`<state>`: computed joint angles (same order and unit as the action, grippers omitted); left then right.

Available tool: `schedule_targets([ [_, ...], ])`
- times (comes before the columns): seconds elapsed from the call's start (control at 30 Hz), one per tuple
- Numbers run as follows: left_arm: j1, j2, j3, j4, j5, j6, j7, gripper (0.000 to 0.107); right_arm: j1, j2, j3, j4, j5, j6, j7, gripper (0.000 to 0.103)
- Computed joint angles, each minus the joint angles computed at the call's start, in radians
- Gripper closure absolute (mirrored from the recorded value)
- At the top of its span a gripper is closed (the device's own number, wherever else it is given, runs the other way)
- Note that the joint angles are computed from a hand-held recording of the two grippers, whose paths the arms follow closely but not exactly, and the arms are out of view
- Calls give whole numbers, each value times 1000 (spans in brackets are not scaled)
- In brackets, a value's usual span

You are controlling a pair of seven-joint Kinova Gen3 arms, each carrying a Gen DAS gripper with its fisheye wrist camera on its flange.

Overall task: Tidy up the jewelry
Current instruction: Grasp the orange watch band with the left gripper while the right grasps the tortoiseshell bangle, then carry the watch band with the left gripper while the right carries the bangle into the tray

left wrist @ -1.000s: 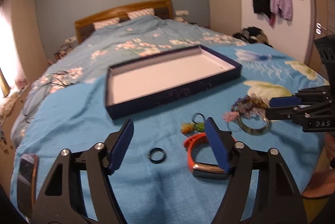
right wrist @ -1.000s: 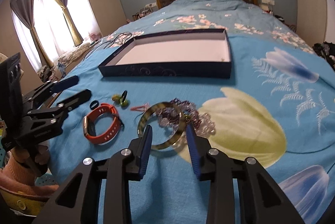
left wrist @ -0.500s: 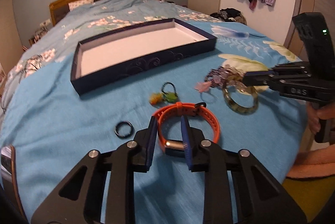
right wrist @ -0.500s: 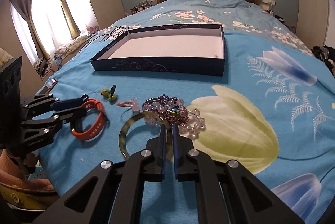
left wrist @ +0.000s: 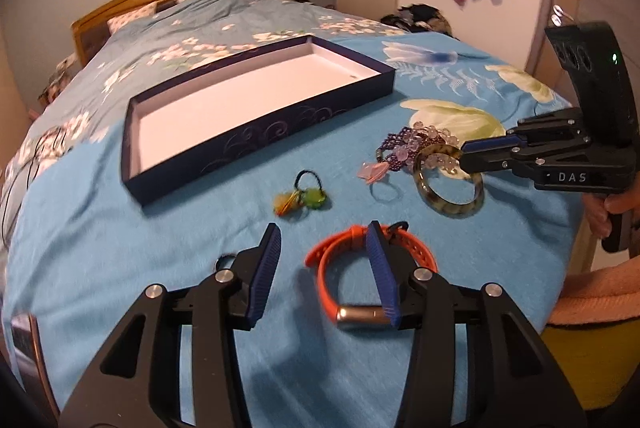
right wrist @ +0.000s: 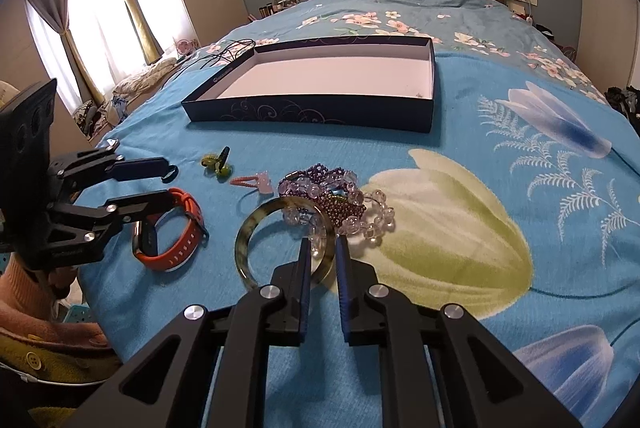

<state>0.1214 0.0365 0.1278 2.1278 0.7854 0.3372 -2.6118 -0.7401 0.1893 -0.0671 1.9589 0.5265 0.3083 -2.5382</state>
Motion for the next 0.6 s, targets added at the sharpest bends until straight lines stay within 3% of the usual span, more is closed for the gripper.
schedule_targets([
  [0.1, 5, 28, 2, -32, -56, 30, 20, 65, 22, 4, -15, 0, -30, -10, 31, 92],
  [0.33, 8, 37, 18, -35, -176, 27, 134, 89, 48, 2, -21, 5, -111, -38, 121, 99],
  [0.4, -4, 35, 19, -35, -165, 41, 131, 97, 60, -2, -27, 6, -135, -47, 145, 99],
  [0.6, -27, 27, 12, -32, -98, 74, 110, 99, 82, -24, -25, 8, -194, -90, 215, 99],
])
